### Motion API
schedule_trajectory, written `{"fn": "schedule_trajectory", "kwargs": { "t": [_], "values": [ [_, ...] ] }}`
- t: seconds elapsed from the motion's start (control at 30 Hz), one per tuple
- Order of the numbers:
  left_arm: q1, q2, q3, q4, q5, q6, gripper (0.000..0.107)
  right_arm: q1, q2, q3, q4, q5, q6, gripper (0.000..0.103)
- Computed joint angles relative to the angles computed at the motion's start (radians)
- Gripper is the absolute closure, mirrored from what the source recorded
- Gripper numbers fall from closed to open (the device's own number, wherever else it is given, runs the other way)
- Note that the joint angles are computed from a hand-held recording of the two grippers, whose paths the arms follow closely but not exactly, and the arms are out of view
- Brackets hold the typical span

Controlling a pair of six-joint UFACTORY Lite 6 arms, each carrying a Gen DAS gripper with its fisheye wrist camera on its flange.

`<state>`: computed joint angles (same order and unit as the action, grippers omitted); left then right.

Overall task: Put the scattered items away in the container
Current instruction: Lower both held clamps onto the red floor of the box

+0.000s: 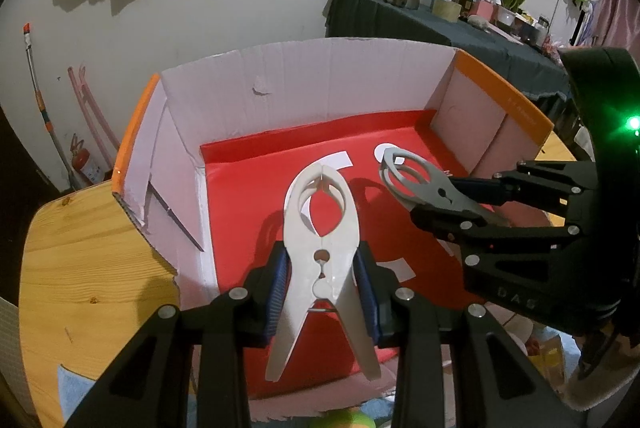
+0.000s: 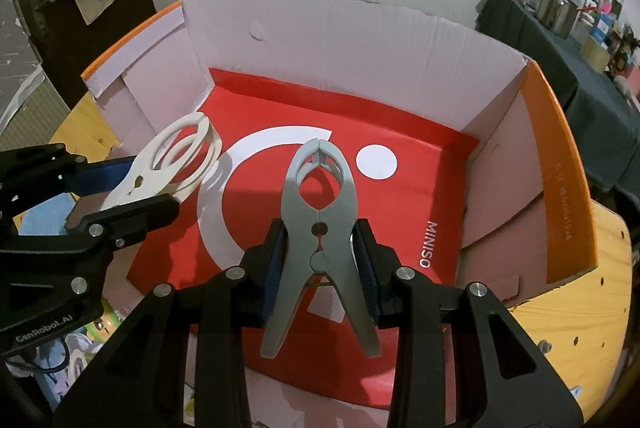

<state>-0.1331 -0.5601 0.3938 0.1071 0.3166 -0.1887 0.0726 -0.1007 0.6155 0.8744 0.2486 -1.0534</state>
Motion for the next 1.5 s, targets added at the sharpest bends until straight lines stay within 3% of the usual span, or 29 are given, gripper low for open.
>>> {"fn": "schedule_trajectory", "kwargs": {
  "t": [1.5],
  "values": [
    [-0.010, 0.178, 0.030, 0.098, -0.076, -0.112, 0.071, 0.000, 0.101, 0.035, -0.039, -0.011, 0.022, 0.070]
  ]
}}
